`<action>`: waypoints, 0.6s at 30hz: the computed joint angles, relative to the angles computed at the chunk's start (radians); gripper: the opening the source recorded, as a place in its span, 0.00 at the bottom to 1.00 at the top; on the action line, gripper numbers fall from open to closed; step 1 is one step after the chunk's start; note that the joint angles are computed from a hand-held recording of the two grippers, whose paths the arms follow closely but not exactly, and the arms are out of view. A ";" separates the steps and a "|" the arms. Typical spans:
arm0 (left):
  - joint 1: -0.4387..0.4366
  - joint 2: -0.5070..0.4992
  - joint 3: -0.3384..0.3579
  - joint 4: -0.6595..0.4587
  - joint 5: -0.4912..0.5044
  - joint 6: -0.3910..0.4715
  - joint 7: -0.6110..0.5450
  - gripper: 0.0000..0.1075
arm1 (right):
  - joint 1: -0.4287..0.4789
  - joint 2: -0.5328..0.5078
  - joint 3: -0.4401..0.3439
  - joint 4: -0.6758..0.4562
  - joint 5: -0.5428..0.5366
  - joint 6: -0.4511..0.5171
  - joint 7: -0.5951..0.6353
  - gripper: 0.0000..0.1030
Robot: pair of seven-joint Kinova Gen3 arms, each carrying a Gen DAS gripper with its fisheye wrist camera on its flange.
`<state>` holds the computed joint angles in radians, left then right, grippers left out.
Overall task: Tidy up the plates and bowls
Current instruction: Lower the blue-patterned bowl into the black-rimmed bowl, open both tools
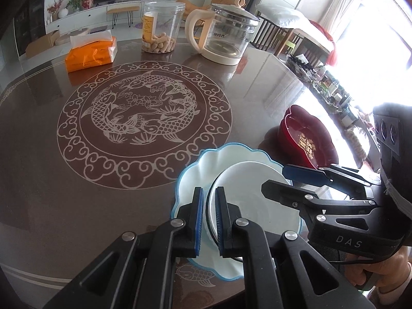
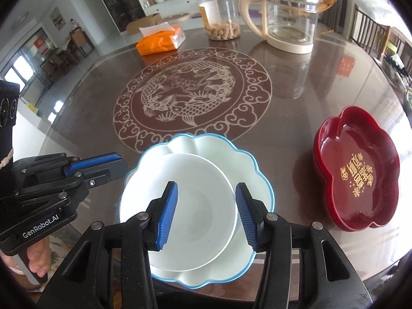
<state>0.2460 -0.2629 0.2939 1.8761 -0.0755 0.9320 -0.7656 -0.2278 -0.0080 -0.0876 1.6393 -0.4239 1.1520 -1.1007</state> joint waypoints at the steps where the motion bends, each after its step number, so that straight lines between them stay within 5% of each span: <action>1: -0.003 -0.007 0.000 0.007 -0.002 -0.007 0.008 0.09 | -0.009 -0.011 0.014 0.013 -0.004 -0.012 0.027 0.50; 6: -0.050 -0.064 0.056 0.030 -0.072 -0.003 0.091 0.14 | 0.096 -0.032 -0.045 0.036 -0.064 -0.050 0.088 0.50; 8: -0.080 -0.090 0.106 0.032 -0.121 0.017 0.149 0.49 | 0.055 -0.078 0.004 0.089 -0.100 -0.125 0.110 0.53; 11: -0.157 -0.151 0.231 0.043 -0.230 0.039 0.269 0.73 | -0.058 -0.179 0.125 0.184 -0.146 -0.247 0.079 0.58; 14: -0.199 -0.179 0.314 0.026 -0.289 0.083 0.294 0.75 | -0.044 -0.283 0.104 0.266 -0.133 -0.368 0.036 0.66; 18: -0.230 -0.204 0.374 0.005 -0.314 0.119 0.278 0.76 | 0.133 -0.469 -0.023 0.373 -0.121 -0.531 0.018 0.73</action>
<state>0.0164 -0.4666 0.6678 1.8815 -0.3897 1.0507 -0.4876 -0.0946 -0.4768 -0.1110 2.0122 -0.5448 0.6209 -1.0824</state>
